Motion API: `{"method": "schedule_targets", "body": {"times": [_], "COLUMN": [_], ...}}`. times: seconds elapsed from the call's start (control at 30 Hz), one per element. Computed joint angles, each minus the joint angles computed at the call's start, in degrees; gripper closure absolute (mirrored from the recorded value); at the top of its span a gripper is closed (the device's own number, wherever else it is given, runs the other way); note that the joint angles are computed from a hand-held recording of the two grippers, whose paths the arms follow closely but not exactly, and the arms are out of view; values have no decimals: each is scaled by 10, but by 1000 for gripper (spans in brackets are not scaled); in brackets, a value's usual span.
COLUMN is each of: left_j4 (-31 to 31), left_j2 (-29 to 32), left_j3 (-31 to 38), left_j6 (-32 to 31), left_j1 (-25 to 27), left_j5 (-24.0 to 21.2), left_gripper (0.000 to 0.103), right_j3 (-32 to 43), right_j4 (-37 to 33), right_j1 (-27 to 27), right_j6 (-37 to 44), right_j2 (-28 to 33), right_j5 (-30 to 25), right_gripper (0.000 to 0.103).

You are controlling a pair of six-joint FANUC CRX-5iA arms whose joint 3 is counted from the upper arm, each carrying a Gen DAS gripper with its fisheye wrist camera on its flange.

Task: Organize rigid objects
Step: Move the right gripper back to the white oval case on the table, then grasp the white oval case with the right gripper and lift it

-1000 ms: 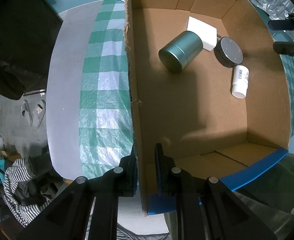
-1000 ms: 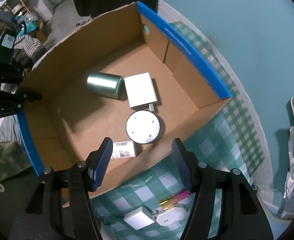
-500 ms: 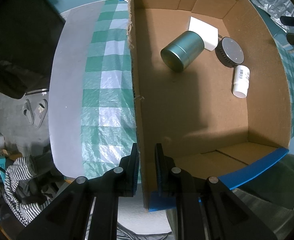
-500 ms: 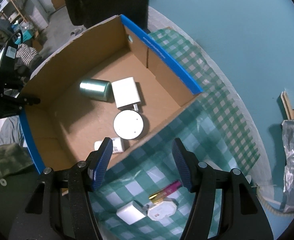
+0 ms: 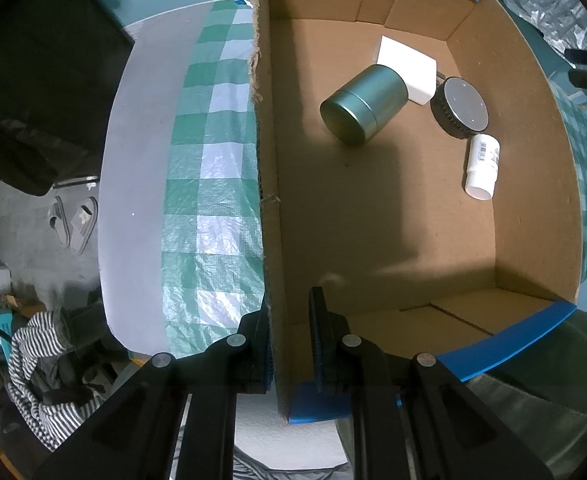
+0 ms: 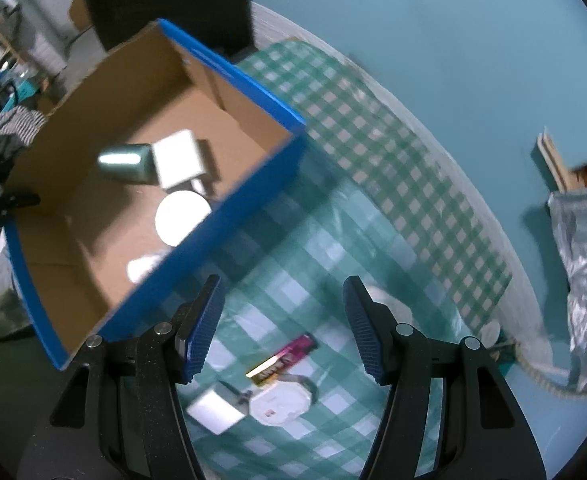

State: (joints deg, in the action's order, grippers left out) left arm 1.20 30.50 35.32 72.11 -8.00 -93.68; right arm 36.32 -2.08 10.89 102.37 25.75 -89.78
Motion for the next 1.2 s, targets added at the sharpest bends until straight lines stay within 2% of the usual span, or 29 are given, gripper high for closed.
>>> {"method": "schedule_targets", "body": {"times": [0.3, 0.47, 0.73, 0.9, 1.03, 1.13, 1.2], "left_j4": [1, -5, -14, -17, -16, -16, -16], "left_j2": [-2, -2, -4, -3, -5, -7, -8], "left_j3": [-3, -5, -7, -6, -10, -12, -13], "left_j6": [15, 20, 36, 44, 48, 47, 47], "left_j1": [2, 2, -5, -7, -7, -9, -10], "left_j5": [2, 1, 1, 2, 4, 6, 6], "left_gripper": [89, 89, 89, 89, 86, 85, 85], "right_j3": [-45, -55, -82, -90, -81, -46, -22], "right_j4": [48, 50, 86, 102, 98, 72, 56], "right_j1": [-33, -47, -42, -38, -41, -53, -60], "right_j6": [35, 74, 146, 189, 193, 180, 167], "right_j2": [17, 30, 41, 54, 66, 83, 96], "right_j5": [29, 32, 65, 67, 55, 28, 1], "right_gripper": [41, 41, 41, 41, 41, 42, 51]}}
